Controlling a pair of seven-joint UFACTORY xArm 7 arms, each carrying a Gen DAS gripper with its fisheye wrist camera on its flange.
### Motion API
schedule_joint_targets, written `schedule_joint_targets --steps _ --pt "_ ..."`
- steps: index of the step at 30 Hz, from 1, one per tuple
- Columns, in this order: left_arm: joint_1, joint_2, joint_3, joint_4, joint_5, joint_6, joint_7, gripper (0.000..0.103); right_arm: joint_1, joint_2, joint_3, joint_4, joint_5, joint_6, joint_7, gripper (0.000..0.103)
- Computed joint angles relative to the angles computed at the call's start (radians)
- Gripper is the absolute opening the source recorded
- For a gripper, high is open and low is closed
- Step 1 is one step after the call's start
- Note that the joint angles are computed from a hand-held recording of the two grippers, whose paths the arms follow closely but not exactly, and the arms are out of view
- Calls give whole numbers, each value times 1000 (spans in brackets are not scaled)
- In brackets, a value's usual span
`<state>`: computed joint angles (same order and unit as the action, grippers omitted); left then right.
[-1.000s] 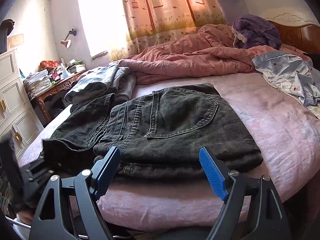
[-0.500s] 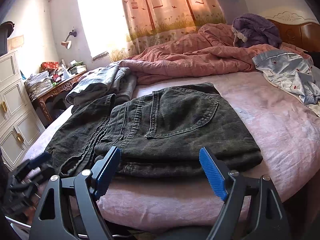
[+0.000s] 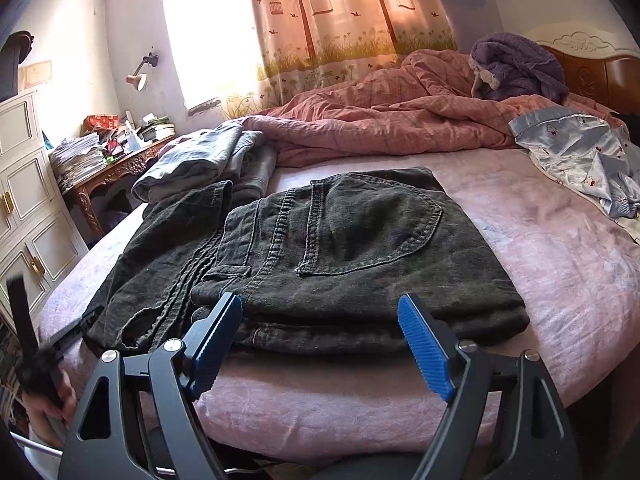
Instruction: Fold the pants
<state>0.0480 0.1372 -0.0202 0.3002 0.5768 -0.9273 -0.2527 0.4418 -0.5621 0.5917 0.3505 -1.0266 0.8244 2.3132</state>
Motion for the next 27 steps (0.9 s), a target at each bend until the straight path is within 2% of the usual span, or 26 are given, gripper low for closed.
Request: schedule_joint_targets --steps 2,4,6,8,10,12,13,14,16,19,22,24,26,27 --pt "17 -7 8 -27 49 -67 0 0 -2 7 -4 4 0 -3 -2 82" --pt "25 -36 13 -14 122 -62 -18 0 -4 20 -4 14 1 5 -13 82" --pt "-6 -80 -4 -6 89 -15 3 0 -4 31 -4 21 -2 13 -20 82" --pt "-52 -112 -27 27 40 93 15 0 0 39 -6 26 -3 21 -23 82" --pt "-80 -84 -36 76 54 147 -12 0 7 35 -10 22 -2 23 -15 82" --pt "-96 -31 -46 115 72 173 -28 0 15 23 -14 13 0 18 -5 82" --pt "-109 -13 -55 116 41 178 -14 0 17 17 -16 8 0 15 -3 82" --pt "-140 -2 -46 93 -12 142 27 0 20 9 -17 2 1 11 0 82" --pt "-128 -11 -62 51 -1 95 72 0 18 1 -18 -5 1 1 3 82" --pt "-81 -36 -66 25 151 85 15 0 6 -10 -29 -18 -11 -41 6 82" --pt "-130 -89 -59 -21 79 109 101 0 -24 2 -77 -18 -22 -123 -36 82" --pt "-129 -119 -48 -18 126 140 67 1 -58 18 -129 -15 -21 -202 -96 82" --pt "-106 -134 -17 25 284 159 -71 22 -94 30 -146 -2 -1 -224 -156 82" --pt "-103 -143 -8 42 322 162 -112 53 -120 39 -127 18 -3 -193 -176 80"
